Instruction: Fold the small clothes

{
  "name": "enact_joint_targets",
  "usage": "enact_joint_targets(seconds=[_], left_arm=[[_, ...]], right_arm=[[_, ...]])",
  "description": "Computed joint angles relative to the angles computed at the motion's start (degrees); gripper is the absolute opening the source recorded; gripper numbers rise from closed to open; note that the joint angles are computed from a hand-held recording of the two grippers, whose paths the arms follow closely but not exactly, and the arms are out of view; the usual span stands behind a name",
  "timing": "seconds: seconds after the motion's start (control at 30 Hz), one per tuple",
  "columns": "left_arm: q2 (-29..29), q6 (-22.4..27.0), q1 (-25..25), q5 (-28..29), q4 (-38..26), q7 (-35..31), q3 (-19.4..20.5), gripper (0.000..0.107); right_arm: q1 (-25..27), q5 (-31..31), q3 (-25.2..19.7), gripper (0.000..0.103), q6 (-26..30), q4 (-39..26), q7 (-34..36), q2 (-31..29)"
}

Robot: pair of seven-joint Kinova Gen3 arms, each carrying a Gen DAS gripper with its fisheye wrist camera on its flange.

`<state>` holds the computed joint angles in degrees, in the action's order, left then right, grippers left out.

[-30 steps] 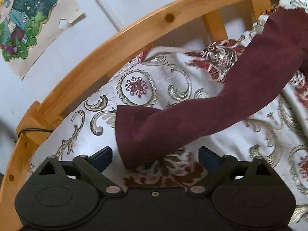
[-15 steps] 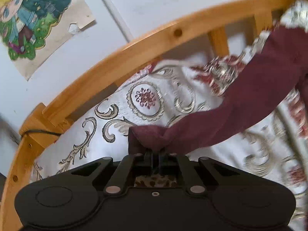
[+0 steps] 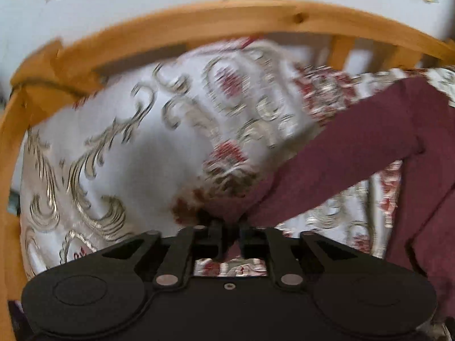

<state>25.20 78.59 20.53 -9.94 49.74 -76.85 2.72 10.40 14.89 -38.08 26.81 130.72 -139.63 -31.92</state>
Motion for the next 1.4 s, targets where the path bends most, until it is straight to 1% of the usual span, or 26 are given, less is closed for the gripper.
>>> enact_joint_targets(seconds=[0.07,0.13,0.17,0.2,0.23,0.27,0.3,0.33,0.37,0.43,0.5,0.57,0.63,0.67,0.7,0.73,0.77,0.8,0.83,0.9,1.0,1.07,1.13,1.2,1.27,1.4], left_arm=[[0.55,-0.66,1.00,-3.05,1.50,1.36,-1.60,0.025],[-0.58,-3.32,1.20,-4.88,4.93,1.92,-2.12,0.036],[-1.73,-5.55,0.90,-4.54,7.21,1.61,-2.40,0.038],[-2.98,-7.88,0.48,-3.30,9.33,0.74,-2.69,0.044],[-4.22,-10.21,-0.25,-2.89,11.42,0.11,-1.92,0.055],[-5.47,-12.54,-1.14,-3.40,13.47,-0.49,-0.41,0.061],[-6.75,-14.87,-2.04,-4.83,15.48,-1.30,1.74,0.070],[-7.79,-17.20,-2.42,-5.44,17.30,-2.70,2.90,0.074],[-8.65,-19.53,-1.84,-6.19,19.03,-4.81,3.08,0.074],[-9.57,-23.26,0.70,-7.73,21.69,-8.56,2.26,0.074],[-10.11,-26.15,0.63,-10.94,24.05,-10.77,5.29,0.076],[-9.29,-26.68,1.24,-14.92,24.55,-12.35,7.86,0.078],[-6.81,-23.50,4.84,-18.93,22.27,-13.16,7.16,0.078],[-4.93,-21.17,7.10,-19.68,20.26,-13.83,5.68,0.076],[-3.26,-18.84,8.55,-19.50,18.13,-14.92,4.34,0.068],[-1.78,-16.51,10.33,-18.46,15.92,-16.26,1.94,0.050],[0.26,-14.18,12.13,-17.74,13.32,-16.67,-0.71,0.037],[1.87,-11.84,13.39,-16.19,10.76,-17.11,-3.36,0.012],[3.09,-9.51,13.73,-14.41,8.25,-17.43,-4.95,0.007],[4.71,-4.85,12.37,-11.60,3.08,-16.67,-4.94,0.004],[5.72,0.77,10.12,-10.35,-2.83,-14.01,-1.84,0.003],[6.28,5.43,7.97,-6.38,-8.06,-12.93,0.74,0.003],[5.74,8.16,7.88,-2.42,-11.41,-13.49,1.58,0.003],[4.49,8.58,8.81,-0.16,-13.09,-16.24,2.81,0.003],[4.53,10.78,10.91,1.21,-17.34,-18.36,3.53,0.003],[7.54,15.43,15.98,4.23,-27.96,-21.57,4.37,0.003]], right_arm=[[-1.15,-0.23,0.81,0.103,0.17,-0.03,0.69,0.08],[-3.02,-0.54,2.25,0.103,0.23,0.31,1.85,-0.24],[-3.27,-0.52,2.25,0.103,0.59,0.31,2.22,-0.40],[-3.42,-0.42,2.19,0.103,0.98,0.29,2.62,-0.48],[-3.37,-0.31,1.99,0.103,1.32,0.28,2.88,-0.50],[-3.01,-0.23,1.59,0.103,1.70,0.18,2.86,-0.44],[-2.71,-0.28,1.34,0.103,1.94,0.09,2.71,-0.30],[-2.75,-0.49,1.47,0.103,2.00,0.08,2.56,-0.15],[-2.97,-0.67,1.87,0.103,1.89,0.12,2.51,0.03],[-3.05,-0.74,2.09,0.103,1.90,0.12,2.29,0.23],[-3.14,-0.62,1.96,0.103,1.84,0.22,2.10,0.21],[-3.35,-0.55,1.86,0.103,1.99,0.30,2.06,0.14],[-3.60,-0.52,1.91,0.103,2.23,0.33,2.07,0.07],[-3.78,-0.55,2.09,0.103,2.45,0.33,2.12,-0.01],[-3.86,-0.58,2.18,0.103,2.62,0.34,2.07,-0.12],[-3.98,-0.63,2.33,0.103,2.75,0.39,2.03,-0.33],[-4.13,-0.71,2.56,0.103,2.90,0.48,2.02,-0.62],[-4.20,-0.79,2.70,0.103,2.97,0.61,1.97,-0.94],[-4.26,-0.88,2.88,0.103,3.03,0.79,1.95,-1.33],[-4.27,-1.07,3.18,0.103,3.39,0.98,2.06,-2.03],[-4.66,-1.61,4.16,0.103,3.93,1.34,2.57,-3.05],[-4.75,-1.88,4.64,0.103,4.32,1.52,3.03,-3.63],[-5.04,-2.26,5.34,0.103,4.62,1.69,3.59,-4.08],[-5.45,-2.74,6.23,0.103,4.74,1.74,4.17,-4.43],[-6.57,-3.26,7.48,0.103,4.70,1.90,5.22,-4.89],[-13.65,-5.55,15.23,0.103,3.82,2.23,11.00,-5.14]])
